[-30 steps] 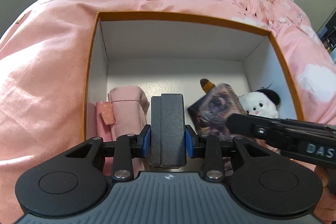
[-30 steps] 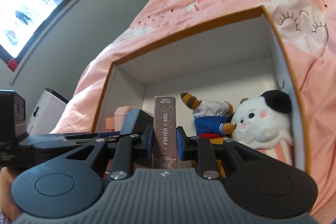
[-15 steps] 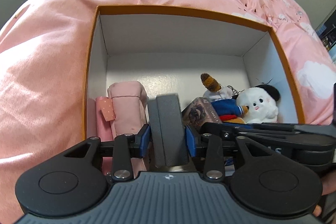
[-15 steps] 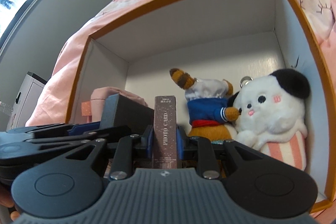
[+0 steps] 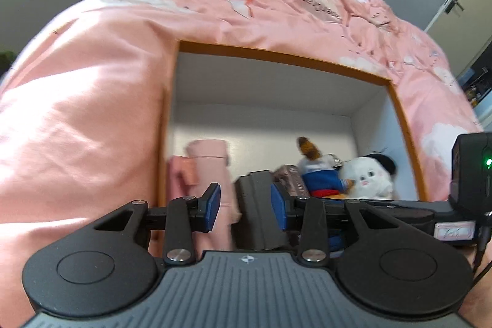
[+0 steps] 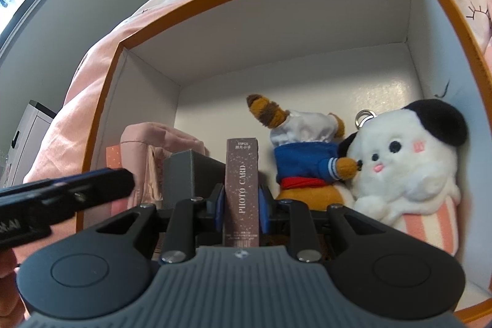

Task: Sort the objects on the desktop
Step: 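Lower the black box and PHOTO CARD box into the box and open both tools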

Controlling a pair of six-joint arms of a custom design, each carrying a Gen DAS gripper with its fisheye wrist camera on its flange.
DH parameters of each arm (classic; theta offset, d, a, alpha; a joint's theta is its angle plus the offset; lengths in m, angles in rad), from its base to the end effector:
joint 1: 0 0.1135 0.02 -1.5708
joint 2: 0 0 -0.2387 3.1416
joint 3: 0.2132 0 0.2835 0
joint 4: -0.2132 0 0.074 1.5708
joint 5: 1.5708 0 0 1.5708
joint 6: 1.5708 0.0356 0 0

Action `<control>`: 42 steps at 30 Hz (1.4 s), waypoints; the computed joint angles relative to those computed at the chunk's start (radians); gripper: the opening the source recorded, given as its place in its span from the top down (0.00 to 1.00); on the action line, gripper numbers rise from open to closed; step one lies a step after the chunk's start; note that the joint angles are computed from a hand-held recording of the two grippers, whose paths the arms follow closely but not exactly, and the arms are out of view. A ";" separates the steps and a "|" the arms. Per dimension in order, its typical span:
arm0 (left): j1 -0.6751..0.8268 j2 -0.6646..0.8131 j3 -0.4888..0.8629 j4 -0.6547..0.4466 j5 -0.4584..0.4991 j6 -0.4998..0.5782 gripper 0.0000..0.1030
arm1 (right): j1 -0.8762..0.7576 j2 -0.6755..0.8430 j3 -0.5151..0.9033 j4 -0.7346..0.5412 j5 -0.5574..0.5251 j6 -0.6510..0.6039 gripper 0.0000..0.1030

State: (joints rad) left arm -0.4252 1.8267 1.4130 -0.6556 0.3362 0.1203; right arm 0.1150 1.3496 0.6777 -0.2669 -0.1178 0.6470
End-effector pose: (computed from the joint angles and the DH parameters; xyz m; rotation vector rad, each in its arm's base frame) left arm 0.3686 -0.1798 0.1936 0.8234 2.5166 -0.5466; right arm 0.2841 0.0370 0.1326 0.6255 2.4836 0.4515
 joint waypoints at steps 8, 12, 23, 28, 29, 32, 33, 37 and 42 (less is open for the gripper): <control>0.019 0.007 0.002 -0.022 -0.028 0.003 0.59 | 0.036 0.051 0.040 -0.016 -0.026 0.023 0.74; 0.023 -0.005 -0.023 -0.010 -0.013 0.001 0.59 | -0.002 0.022 -0.001 0.012 -0.090 0.067 0.71; 0.032 -0.013 -0.040 -0.008 0.007 -0.008 0.59 | -0.095 -0.038 -0.094 0.129 -0.271 0.200 0.45; 0.031 -0.013 -0.039 -0.009 0.005 -0.008 0.59 | -0.069 0.043 -0.023 0.096 -0.216 0.151 0.36; 0.032 -0.012 -0.039 -0.007 0.005 -0.010 0.59 | -0.067 0.065 -0.009 0.100 -0.220 0.146 0.36; 0.034 -0.007 -0.038 -0.003 -0.001 -0.013 0.59 | -0.053 0.108 0.016 0.123 -0.216 0.123 0.37; 0.035 -0.007 -0.038 -0.003 -0.002 -0.015 0.59 | -0.045 0.117 0.025 0.119 -0.207 0.102 0.38; 0.045 -0.010 -0.042 0.001 0.005 -0.019 0.59 | -0.031 0.155 0.064 0.100 -0.232 -0.030 0.40; 0.048 -0.007 -0.035 0.000 0.017 -0.024 0.59 | -0.043 0.195 0.094 0.087 -0.279 -0.097 0.40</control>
